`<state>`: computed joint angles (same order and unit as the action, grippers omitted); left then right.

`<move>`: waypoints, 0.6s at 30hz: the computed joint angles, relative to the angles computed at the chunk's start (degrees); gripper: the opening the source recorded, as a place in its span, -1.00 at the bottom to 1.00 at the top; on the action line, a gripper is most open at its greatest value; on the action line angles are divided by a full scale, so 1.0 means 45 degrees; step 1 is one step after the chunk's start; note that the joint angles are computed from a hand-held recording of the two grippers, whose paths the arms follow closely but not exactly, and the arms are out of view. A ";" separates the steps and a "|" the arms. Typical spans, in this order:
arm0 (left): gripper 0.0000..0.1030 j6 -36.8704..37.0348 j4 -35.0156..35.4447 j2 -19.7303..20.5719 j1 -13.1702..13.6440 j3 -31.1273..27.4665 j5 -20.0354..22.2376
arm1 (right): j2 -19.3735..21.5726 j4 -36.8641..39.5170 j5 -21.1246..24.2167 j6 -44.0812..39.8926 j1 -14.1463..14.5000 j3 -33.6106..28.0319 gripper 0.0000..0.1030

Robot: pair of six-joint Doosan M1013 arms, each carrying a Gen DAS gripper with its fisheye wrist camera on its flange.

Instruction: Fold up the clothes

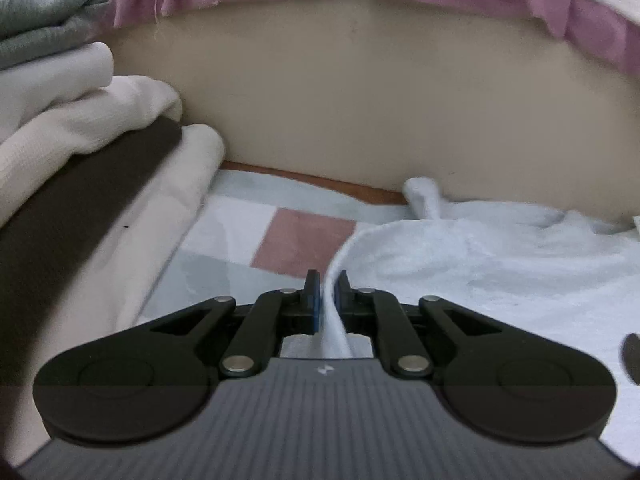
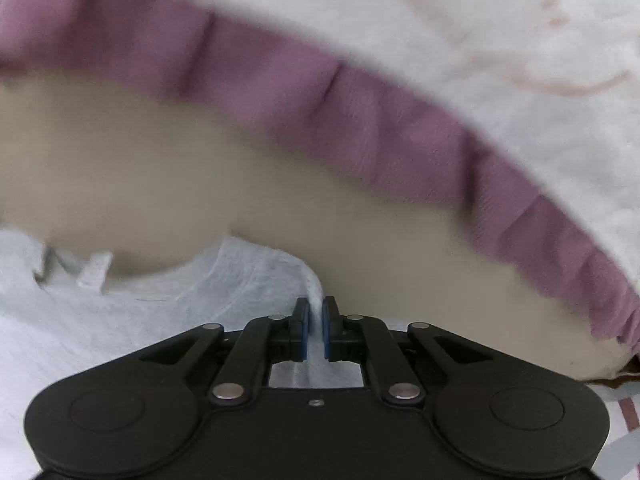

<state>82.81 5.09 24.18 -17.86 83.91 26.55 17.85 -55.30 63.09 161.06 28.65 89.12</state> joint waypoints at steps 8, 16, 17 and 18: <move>-0.13 0.2084 -0.4626 -0.0868 0.0710 0.0337 0.2595 | -0.1483 -0.0298 0.0303 0.7067 0.1144 0.1641 -0.26; -0.13 0.3697 -0.8443 -0.2338 0.1203 0.2127 0.4666 | -0.3719 0.0853 -0.0643 1.0641 0.3220 0.4142 -0.25; -0.13 0.3823 -0.8553 -0.2490 0.1147 0.2321 0.4696 | -0.3892 0.0958 -0.0683 1.1232 0.3526 0.4366 -0.25; -0.13 0.3950 -0.8768 -0.2622 0.1112 0.2522 0.4783 | -0.3987 0.0958 -0.1053 1.1769 0.3556 0.4667 -0.25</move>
